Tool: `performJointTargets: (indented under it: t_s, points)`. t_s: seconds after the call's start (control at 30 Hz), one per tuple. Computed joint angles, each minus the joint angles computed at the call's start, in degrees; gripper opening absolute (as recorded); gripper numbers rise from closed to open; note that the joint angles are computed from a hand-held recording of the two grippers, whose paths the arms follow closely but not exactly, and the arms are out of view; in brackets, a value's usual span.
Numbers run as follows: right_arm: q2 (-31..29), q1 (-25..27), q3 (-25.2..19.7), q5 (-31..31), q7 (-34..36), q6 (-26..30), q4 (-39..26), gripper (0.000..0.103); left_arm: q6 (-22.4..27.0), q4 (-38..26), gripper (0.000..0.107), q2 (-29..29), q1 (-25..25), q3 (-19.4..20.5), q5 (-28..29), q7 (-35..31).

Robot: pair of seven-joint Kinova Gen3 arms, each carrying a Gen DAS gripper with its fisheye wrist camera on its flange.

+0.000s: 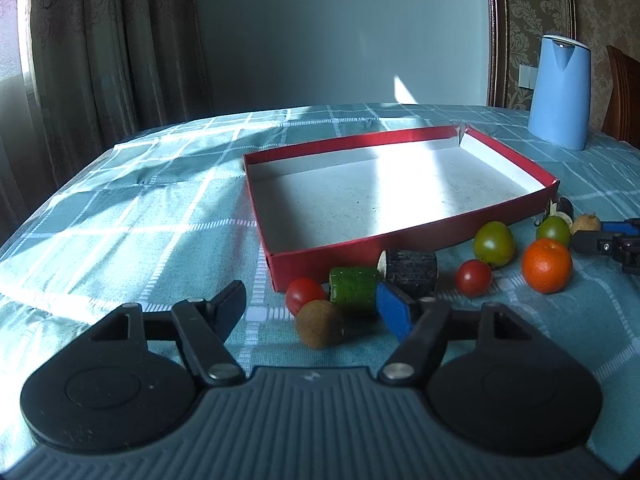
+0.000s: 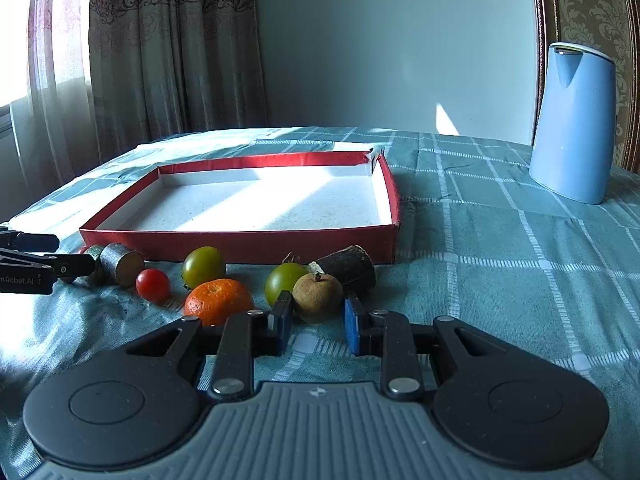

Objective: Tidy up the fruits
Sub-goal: 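Close the left gripper on the kiwi while the right gripper grasps the brown pear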

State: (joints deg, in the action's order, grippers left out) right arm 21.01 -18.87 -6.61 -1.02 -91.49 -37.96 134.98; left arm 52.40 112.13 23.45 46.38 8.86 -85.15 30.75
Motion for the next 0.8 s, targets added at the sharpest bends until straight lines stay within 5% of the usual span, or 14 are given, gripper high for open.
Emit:
performJointTargets:
  t_s: [0.1,0.2,0.27,0.8]
  points:
    - [-0.02,-0.22,0.12,-0.19,0.33,-0.45,0.26,0.026,-2.63,1.61,0.037,-1.02,-1.0,0.93,-2.83,0.81]
    - [0.02,-0.56,0.24,-0.98,0.61,-0.86,0.42,0.026,-0.83,1.37,0.033,-0.44,0.14,0.87,-2.81,0.22]
    - [0.05,-0.44,0.2,-1.0,0.42,-0.81,0.39,0.026,1.85,1.09,0.021,0.36,1.3,0.99,-2.6,0.01]
    - [0.24,0.71,-0.07,0.02,-2.19,-0.83,0.27,0.026,5.49,5.06,0.019,-0.44,1.96,3.22,-7.0,6.14]
